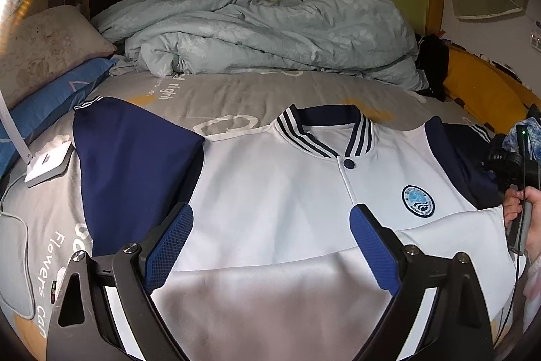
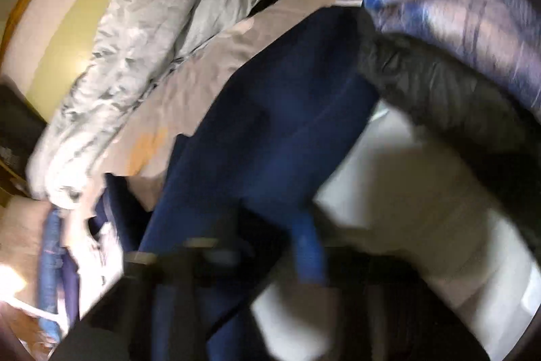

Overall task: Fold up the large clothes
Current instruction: 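Lay the navy sleeve across the jacket body and open the right tool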

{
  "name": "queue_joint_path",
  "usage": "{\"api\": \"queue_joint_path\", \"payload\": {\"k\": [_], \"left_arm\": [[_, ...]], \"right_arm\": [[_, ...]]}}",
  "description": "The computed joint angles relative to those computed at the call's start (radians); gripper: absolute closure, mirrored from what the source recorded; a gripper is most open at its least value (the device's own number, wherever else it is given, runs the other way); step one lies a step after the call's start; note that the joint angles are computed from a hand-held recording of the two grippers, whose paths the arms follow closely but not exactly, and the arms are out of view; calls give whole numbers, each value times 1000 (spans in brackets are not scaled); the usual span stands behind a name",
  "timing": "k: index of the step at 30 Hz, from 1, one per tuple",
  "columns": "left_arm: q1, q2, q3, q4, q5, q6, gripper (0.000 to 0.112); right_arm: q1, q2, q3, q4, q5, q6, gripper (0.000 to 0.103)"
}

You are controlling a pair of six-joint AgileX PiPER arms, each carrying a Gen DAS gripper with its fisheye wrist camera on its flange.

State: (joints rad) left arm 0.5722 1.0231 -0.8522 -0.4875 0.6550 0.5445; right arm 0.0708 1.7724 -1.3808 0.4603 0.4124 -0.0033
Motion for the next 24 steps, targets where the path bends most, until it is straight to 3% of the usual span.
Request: {"api": "queue_joint_path", "payload": {"k": [1, 4, 6, 9, 13, 16, 20, 23, 24], "left_arm": [[-6, -2, 4, 7, -10, -4, 19], [-16, -10, 8, 23, -22, -21, 19], [-8, -14, 7, 10, -15, -12, 19], [8, -22, 8, -17, -6, 11, 19], [13, -34, 9, -26, -1, 16, 19], [10, -43, 7, -18, 5, 7, 19], [18, -60, 12, -32, 17, 22, 19], [16, -73, 19, -34, 11, 28, 19], [8, -78, 22, -20, 1, 15, 18]], "right_arm": [[4, -3, 7, 20, -25, -29, 96], [55, -108, 122, 4, -203, -117, 98], [109, -191, 192, 78, -304, -296, 98], [196, -290, 227, 192, -285, -466, 99], [405, -355, 302, -124, -290, -299, 99], [525, -300, 299, -424, -219, -95, 95], [613, -232, 296, -736, -141, 223, 63], [632, -276, 357, -860, -175, 340, 34], [636, -294, 372, -901, -179, 378, 30]]}}
